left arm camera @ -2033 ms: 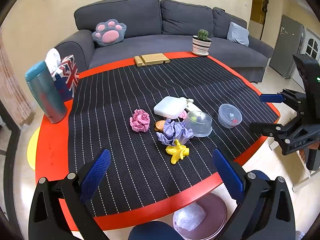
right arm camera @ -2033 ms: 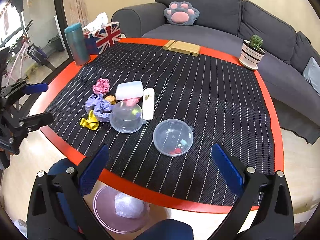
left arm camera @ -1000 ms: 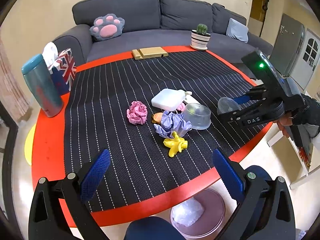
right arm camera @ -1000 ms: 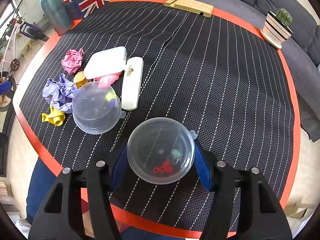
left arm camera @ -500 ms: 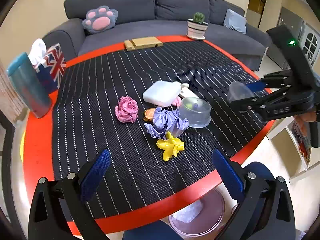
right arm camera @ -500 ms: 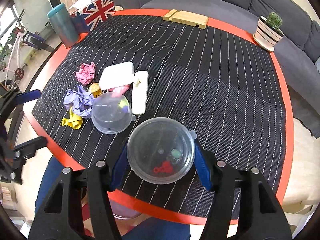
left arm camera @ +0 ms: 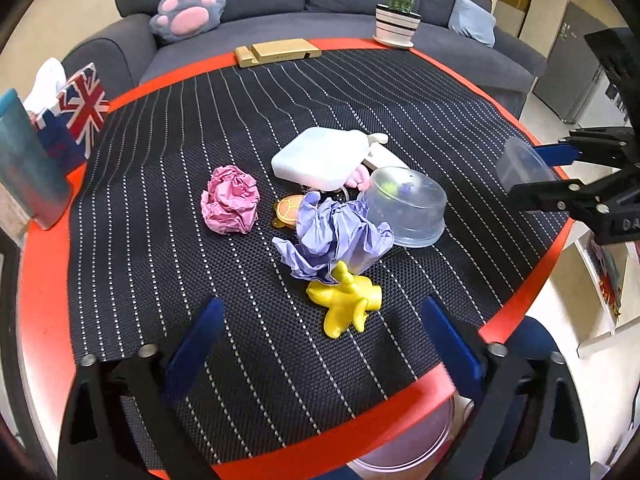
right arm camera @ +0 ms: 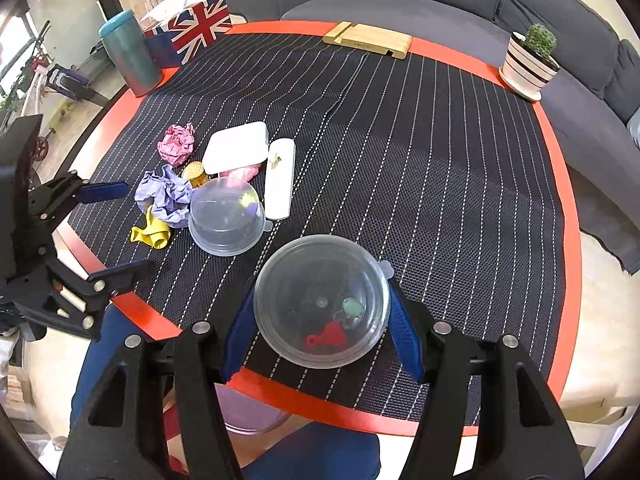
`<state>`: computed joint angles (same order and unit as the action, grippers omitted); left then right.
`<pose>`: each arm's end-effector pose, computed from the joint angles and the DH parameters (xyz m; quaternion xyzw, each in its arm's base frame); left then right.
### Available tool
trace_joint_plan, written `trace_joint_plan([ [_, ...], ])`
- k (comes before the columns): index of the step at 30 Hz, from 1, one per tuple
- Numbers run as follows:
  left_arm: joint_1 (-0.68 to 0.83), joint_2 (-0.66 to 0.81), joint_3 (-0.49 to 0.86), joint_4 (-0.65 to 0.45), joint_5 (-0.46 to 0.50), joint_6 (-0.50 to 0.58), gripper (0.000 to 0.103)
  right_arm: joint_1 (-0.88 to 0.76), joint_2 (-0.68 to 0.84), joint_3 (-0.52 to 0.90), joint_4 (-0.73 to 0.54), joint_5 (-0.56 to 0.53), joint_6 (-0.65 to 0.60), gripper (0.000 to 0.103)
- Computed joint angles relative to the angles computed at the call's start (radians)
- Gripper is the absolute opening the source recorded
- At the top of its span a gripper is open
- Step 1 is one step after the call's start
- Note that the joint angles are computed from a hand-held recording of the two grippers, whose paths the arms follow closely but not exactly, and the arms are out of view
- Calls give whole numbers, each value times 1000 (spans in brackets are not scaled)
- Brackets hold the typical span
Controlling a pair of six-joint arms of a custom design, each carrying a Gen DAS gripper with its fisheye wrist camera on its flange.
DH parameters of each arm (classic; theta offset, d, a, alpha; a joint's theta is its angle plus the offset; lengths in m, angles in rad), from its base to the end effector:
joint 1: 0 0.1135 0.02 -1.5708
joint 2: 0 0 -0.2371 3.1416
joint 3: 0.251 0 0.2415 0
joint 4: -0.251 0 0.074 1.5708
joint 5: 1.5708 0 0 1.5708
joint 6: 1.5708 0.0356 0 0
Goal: Collect trash
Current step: 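Grasp the clear plastic bowl with the right tool while the left tool grasps the yellow rubber toy, then carry the bowl over the bin with the right tool while the left tool carries the toy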
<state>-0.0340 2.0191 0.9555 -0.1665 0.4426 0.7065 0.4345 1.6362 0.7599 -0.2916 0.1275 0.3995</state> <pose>0.3236 -0.0263 0.0518 0.3826 0.8829 -0.1496 0.2275 0.2506 0.1113 0.1082 -0.0044 0.9779 0.0238 0.2079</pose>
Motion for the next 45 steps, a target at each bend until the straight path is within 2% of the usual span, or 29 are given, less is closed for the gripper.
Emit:
trace_joint_plan([
  [1,-3,6,5,0,-2,-2,77,0,0,-2,1,0,1,60],
  [6,-10,22,17,0,-1,-8,56,-1,-5,-12,9,1,4,60],
  [13,-8,28,22,-16,19,2,38,9,-8,-19,19,5,8,60],
  [23,18,-9,-5,-41,40,36,38,27,-23,-51,61,8,36,60],
  [32,75,-93,-65,-61,79,85,38,75,-106,-119,95,32,79,60],
  [45,184,-316,-230,-121,182,209,38,336,-292,-252,90,165,249,60],
])
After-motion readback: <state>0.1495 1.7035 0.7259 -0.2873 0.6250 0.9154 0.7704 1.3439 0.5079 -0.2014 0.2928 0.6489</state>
